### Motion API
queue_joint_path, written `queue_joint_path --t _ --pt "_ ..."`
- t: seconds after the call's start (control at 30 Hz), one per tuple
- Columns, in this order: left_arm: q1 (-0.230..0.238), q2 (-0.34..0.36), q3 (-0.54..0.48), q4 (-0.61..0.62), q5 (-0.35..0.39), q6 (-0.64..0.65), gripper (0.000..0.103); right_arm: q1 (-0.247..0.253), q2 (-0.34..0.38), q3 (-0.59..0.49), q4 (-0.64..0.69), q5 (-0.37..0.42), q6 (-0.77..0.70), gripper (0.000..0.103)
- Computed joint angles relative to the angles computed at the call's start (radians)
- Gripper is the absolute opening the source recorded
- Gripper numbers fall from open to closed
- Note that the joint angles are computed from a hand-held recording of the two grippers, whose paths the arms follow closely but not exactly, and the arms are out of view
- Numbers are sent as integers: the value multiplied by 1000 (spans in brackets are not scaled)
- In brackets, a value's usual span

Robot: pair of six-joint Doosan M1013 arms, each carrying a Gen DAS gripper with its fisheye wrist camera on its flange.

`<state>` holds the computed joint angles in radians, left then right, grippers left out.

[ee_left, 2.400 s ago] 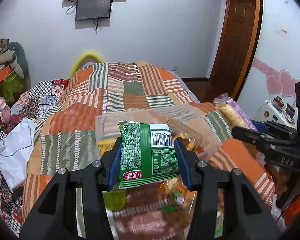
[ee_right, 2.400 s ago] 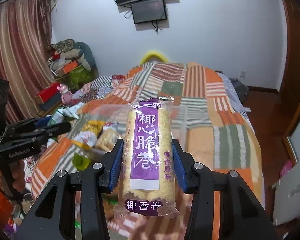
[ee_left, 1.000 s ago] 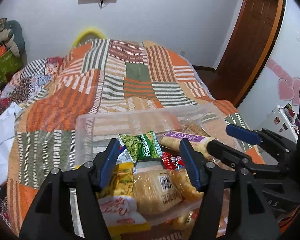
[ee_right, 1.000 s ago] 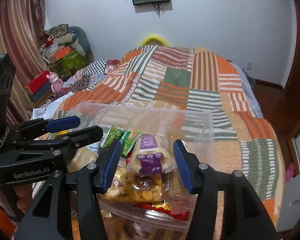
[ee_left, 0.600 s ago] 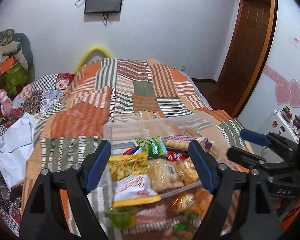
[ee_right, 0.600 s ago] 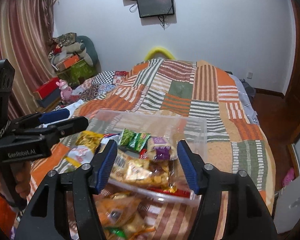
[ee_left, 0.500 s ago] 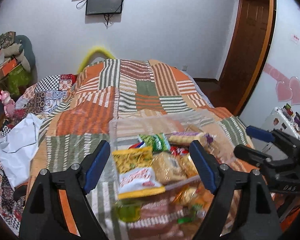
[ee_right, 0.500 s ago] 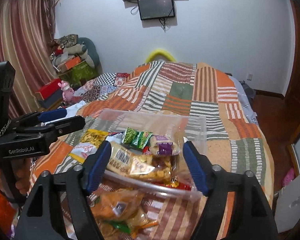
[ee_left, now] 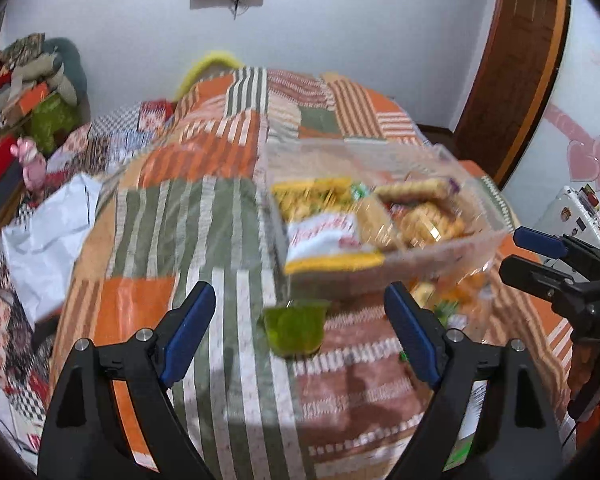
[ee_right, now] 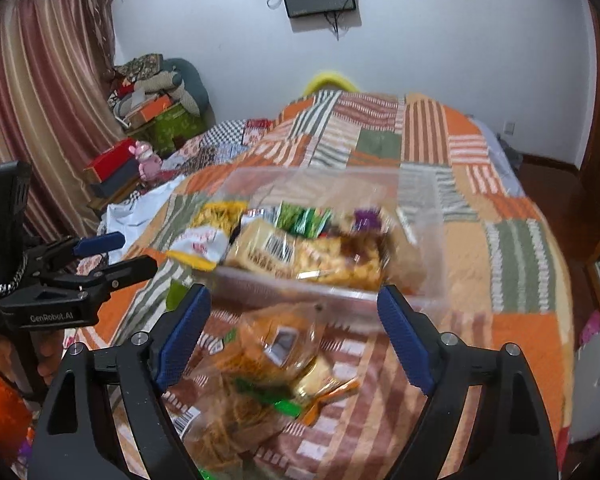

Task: Organize snacks
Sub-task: 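Grasp the green jelly cup with left gripper while right grasps the clear pastry bag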

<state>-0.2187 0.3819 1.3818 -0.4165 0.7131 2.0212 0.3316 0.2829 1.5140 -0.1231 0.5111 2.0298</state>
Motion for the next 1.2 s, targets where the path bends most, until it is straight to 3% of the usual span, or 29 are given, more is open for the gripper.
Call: queue_joint_path --t 0.43,0.67,0.77,0.83,0.9,1.2 --pt "0 58 -4 43 53 -60 87 2 54 -32 106 81 -67 83" --pt "-11 85 -22 49 37 -73 85 -9 54 -17 179 57 -105 80" --pt "-15 94 -32 51 43 -74 72 -23 50 -7 297 49 -192 68" --pt "-15 102 -40 41 57 -71 57 -23 48 -2 298 42 -183 64" --pt "-14 106 -45 36 69 -67 49 -26 43 3 317 38 -195 60" --pt "-3 65 2 -9 61 -30 47 -29 16 34 334 10 -200 53"
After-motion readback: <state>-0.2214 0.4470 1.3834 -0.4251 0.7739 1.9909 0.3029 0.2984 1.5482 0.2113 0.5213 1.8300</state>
